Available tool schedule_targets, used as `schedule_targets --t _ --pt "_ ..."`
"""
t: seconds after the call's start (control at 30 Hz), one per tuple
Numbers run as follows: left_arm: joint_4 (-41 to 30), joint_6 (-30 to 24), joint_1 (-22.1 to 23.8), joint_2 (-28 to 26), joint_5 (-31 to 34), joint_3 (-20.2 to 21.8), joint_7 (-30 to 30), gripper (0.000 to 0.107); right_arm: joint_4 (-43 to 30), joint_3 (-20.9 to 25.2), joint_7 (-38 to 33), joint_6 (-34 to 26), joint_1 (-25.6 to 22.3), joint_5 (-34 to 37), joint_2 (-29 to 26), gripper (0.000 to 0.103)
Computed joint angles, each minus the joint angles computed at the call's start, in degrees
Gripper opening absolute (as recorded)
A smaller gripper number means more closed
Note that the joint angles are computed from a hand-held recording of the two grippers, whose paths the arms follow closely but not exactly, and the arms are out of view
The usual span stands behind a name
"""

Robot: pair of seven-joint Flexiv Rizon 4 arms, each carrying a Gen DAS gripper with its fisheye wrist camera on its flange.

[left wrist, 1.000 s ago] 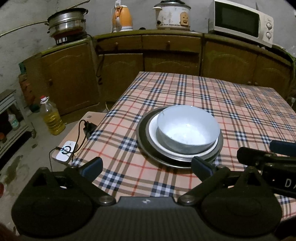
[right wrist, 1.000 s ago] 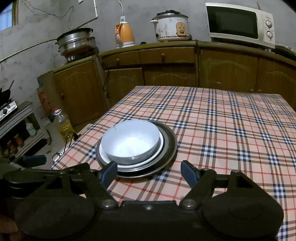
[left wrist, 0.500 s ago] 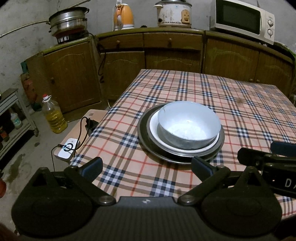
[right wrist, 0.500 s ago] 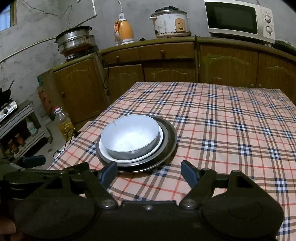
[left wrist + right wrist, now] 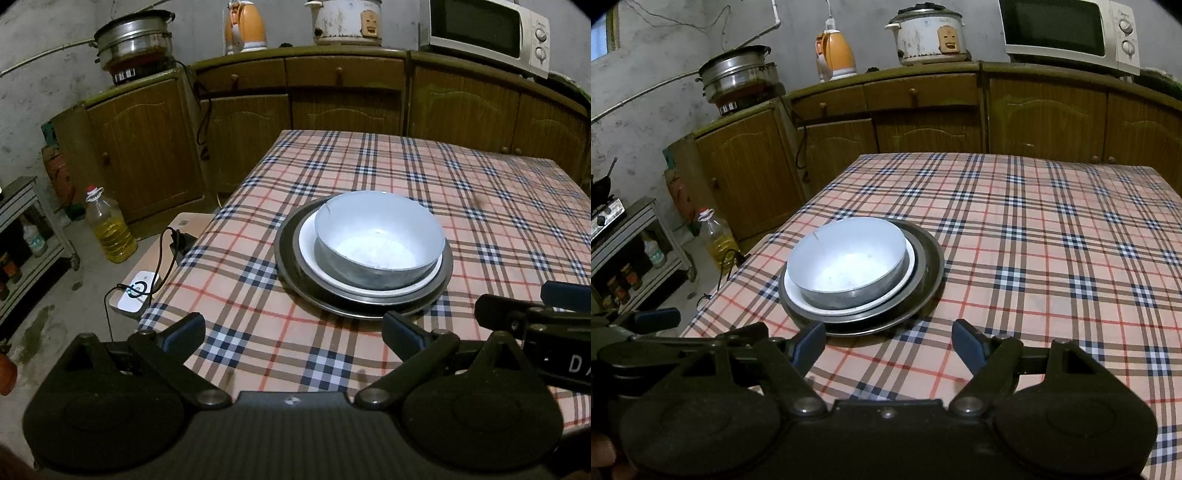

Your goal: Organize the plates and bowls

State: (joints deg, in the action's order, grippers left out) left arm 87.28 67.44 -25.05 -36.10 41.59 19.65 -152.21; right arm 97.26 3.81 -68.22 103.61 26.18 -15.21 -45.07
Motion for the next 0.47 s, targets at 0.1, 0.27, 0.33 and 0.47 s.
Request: schedule_targets --t 0.1,0.27,0.33,0.47 --pt "-0.08 -0.25 0.04 -0.03 -0.04 -0.14 0.14 0.103 -0.06 0.08 -0.03 -0.01 -0.07 0.04 -0.08 0.089" --pt "-0.30 -0.32 0.17 -0.27 -0.09 -0.37 0.30 0.103 -0.32 0.62 0.02 -0.28 -0.57 -0.08 -0.34 0.089" --pt "-0.15 0.17 0.52 -0.29 -0.50 -0.67 0.51 0.103 -0.41 0.82 -0.02 -0.25 -0.75 -0.18 -0.42 0.089" --pt "-0.29 0.22 0.32 -0.51 -0.95 -0.48 0.83 0.103 -0.63 0.97 0.04 -0.34 -0.88 -0.27 -0.62 0.089"
